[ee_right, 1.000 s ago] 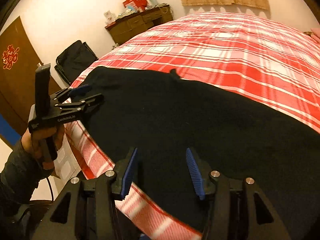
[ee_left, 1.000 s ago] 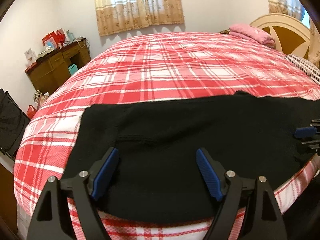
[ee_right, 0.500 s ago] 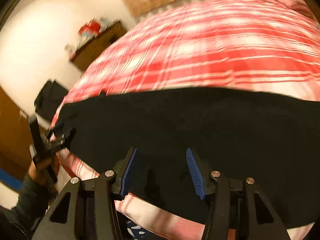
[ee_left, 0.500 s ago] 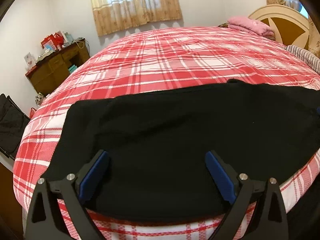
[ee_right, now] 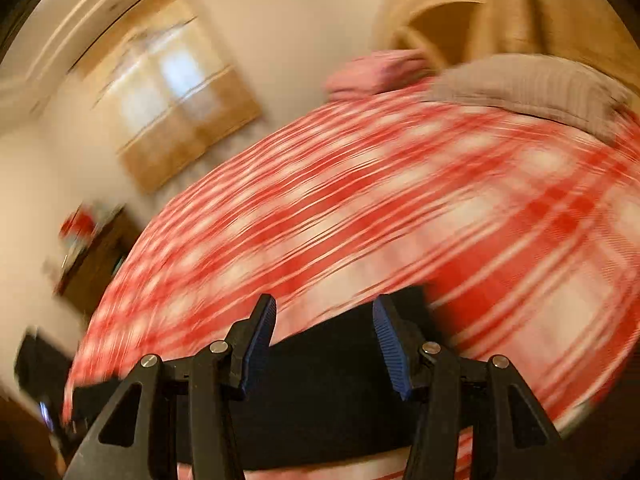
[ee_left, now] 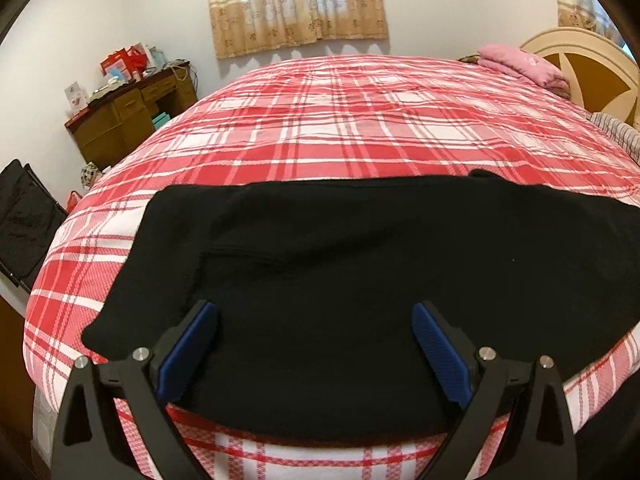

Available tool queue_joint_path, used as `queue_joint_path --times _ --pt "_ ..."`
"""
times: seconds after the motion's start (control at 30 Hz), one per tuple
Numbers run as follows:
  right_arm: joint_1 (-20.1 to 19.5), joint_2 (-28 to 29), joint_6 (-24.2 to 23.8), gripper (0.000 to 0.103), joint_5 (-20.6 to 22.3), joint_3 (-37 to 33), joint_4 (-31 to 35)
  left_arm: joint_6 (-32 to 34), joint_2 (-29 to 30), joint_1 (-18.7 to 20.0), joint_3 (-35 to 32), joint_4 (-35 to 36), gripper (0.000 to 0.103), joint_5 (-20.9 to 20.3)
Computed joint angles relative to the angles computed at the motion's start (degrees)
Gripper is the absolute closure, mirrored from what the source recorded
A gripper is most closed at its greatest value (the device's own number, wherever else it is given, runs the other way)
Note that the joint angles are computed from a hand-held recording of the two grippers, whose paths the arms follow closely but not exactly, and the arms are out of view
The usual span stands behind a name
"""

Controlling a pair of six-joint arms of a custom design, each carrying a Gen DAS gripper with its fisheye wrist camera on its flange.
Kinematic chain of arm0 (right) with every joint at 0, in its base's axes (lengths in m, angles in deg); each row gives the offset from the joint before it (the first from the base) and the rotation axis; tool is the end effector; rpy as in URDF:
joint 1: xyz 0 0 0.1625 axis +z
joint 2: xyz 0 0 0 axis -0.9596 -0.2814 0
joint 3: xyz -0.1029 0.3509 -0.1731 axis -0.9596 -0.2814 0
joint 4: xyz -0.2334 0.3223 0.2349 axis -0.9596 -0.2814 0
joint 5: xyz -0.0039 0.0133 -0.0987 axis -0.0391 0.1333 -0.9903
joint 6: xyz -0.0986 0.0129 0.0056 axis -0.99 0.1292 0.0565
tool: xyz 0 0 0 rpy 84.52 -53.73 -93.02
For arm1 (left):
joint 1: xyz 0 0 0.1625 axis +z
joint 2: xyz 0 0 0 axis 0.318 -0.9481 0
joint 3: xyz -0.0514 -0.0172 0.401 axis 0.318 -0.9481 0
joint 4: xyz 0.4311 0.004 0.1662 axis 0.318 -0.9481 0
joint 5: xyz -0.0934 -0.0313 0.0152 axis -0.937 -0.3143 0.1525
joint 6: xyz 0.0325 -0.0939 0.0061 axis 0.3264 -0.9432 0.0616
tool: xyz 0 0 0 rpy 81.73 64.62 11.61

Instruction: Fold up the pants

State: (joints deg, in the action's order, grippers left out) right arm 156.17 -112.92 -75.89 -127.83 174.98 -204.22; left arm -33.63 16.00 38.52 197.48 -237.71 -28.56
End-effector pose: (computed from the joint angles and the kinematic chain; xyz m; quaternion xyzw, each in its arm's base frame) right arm 0.0390 -0.5434 0.3839 -0.0060 -0.8612 0.4680 0.1982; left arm -0.0949 -0.5574 0.1872 0.0850 0.8185 -0.3746 0.4272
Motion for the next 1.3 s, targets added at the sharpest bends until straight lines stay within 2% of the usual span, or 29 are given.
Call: queue_joint_path --times 0.07,0.17,0.2,0.23,0.27,0.37,0.43,0.57,0.63,0.67,0.77,0.83,0.9,0.97,1.0,1.07,1.1,1.13,1.17,1.23,1.3 --pt "-1.17 0.03 1.37 0.051 -0.97 -2.3 5.65 -0.08 0.45 0.0 -0.12 -0.77 0.001 0.3" --pt "-2.58 0.96 3.11 0.052 1.57 -4.92 14.4 -0.36 0.76 -0.01 -0.3 -0.81 0.001 0.65" --pt "-2.14 1.92 2.22 0.062 -0.32 -5.48 14.87 -0.41 0.73 0.02 -0.31 -0.74 0.001 0.6" --pt "-1.54 2.85 1.1 0.073 -2.85 -5.51 13.69 -0.43 0.69 0.05 -0.3 -0.64 0.0 0.59" --pt "-0.74 3.92 -0.59 0.092 -5.28 -5.39 11.22 -0.51 0.64 0.04 -0.27 -0.48 0.0 0.6" --pt "-0.58 3.74 -4.05 0.096 -3.9 -3.57 3.8 -0.71 0.49 0.02 -0.26 -0.09 0.0 0.5" --pt "0.11 4.54 -5.39 0.096 -6.81 -3.56 1.53 -0.71 0.44 0.01 -0.25 -0.06 0.0 0.48" --pt "-1.28 6.05 -5.37 0.096 -9.64 -4.95 3.81 -0.32 0.63 -0.04 -0.2 -0.86 0.0 0.58" --pt "-2.07 4.96 -4.74 0.077 -9.04 -3.89 2.29 -0.18 0.55 -0.08 -0.13 -0.92 0.0 0.49" --pt "-2.37 4.09 -3.78 0.063 -8.75 -3.08 0.89 -0.06 0.48 -0.08 -0.06 -1.02 0.0 0.36" --pt "-3.03 1.55 -2.93 0.062 -5.43 -0.38 -3.54 0.21 0.43 -0.06 -0.01 -1.26 0.0 0.2" --pt "-2.52 0.35 -5.41 0.062 -3.08 1.53 -5.83 0.58 0.56 -0.16 0.04 -1.98 0.0 0.34" --pt "-2.25 -1.47 -8.98 0.062 2.36 4.47 -7.63 0.58 0.56 -0.31 0.19 -2.75 0.0 0.3" --pt "-1.97 -2.05 -11.63 0.062 5.56 5.62 -5.65 0.73 0.49 -0.45 0.31 -3.25 0.0 0.04" --pt "-1.83 -1.8 -12.63 0.062 5.97 5.64 -4.15 0.92 0.55 -0.51 0.19 -3.16 0.0 0.07" --pt "-0.97 0.75 -13.58 0.062 1.36 4.77 -3.59 1.88 0.57 -0.58 0.08 -3.26 0.0 0.4" --pt "-1.33 2.23 -12.58 0.062 -1.33 3.54 -1.87 2.4 0.55 -0.54 0.03 -3.52 0.0 0.43" --pt "-1.96 3.21 -11.93 0.062 -1.62 2.98 -1.51 2.84 0.49 -0.48 -0.06 -3.66 0.0 0.55" --pt "-2.54 2.92 -12.58 0.062 0.49 3.69 -3.56 3.23 0.35 -0.36 -0.09 -3.75 0.0 0.97" --pt "-2.89 1.59 -10.81 0.062 2.08 4.09 -2.25 4.32 0.12 -0.08 -0.25 -4.56 0.0 1.79" --pt "-4.15 -1.05 -8.68 0.062 6.93 6.18 -4.44 5.96 -0.13 0.2 -0.32 -6.19 0.0 2.8"
